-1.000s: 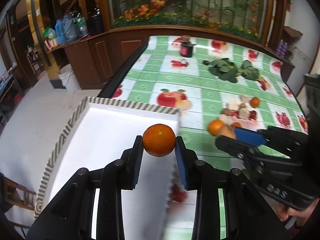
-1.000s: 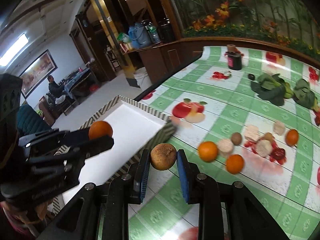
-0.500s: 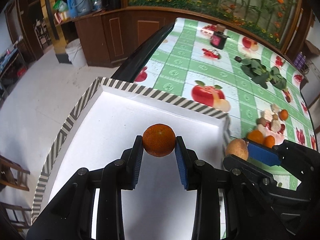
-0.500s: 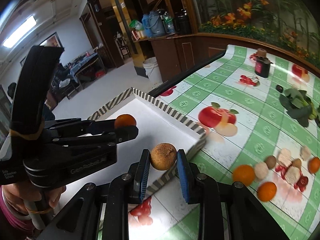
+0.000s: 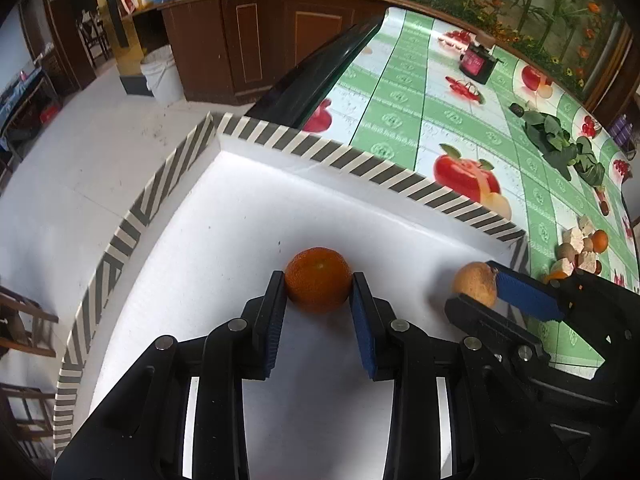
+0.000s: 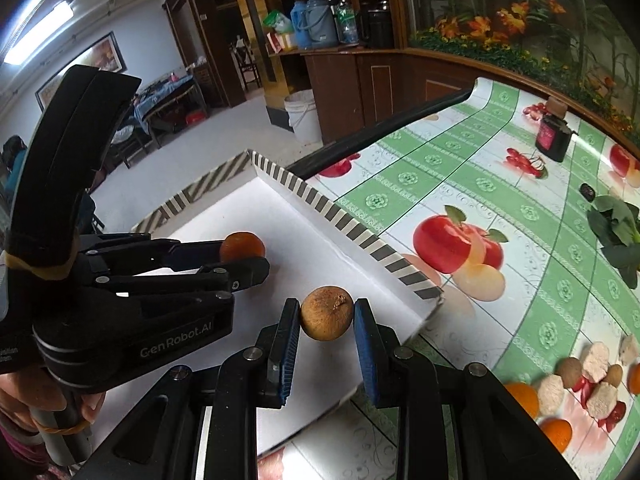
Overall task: Organize fruits
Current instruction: 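Open both grippers to drop the orange and brown fruit into the tray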
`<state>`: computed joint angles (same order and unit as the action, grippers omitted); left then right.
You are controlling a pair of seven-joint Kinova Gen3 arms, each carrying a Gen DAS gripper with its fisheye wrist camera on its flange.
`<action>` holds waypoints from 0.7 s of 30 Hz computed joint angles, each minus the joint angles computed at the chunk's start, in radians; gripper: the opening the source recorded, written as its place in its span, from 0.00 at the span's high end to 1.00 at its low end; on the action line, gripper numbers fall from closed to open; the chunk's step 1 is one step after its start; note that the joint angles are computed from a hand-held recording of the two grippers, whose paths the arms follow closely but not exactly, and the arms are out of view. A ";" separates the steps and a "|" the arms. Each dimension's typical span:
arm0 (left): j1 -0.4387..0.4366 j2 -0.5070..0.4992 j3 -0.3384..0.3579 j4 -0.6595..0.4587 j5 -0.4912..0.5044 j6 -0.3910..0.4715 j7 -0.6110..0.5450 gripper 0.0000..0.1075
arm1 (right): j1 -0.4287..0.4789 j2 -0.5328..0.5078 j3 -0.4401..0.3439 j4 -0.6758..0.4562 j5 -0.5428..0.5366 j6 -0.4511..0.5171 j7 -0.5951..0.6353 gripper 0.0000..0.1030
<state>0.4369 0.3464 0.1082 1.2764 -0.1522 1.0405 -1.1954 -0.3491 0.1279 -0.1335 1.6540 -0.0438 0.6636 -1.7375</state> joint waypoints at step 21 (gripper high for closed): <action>0.037 -0.162 0.027 0.150 -0.058 -0.141 0.071 0.60 | 0.047 -0.188 0.004 0.172 -0.121 -0.115 0.036 0.70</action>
<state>0.4743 0.1841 0.1354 1.4260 -0.2101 0.8995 -1.1245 -0.3019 -0.0606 -0.1291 1.8258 -0.1644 0.5485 -1.7012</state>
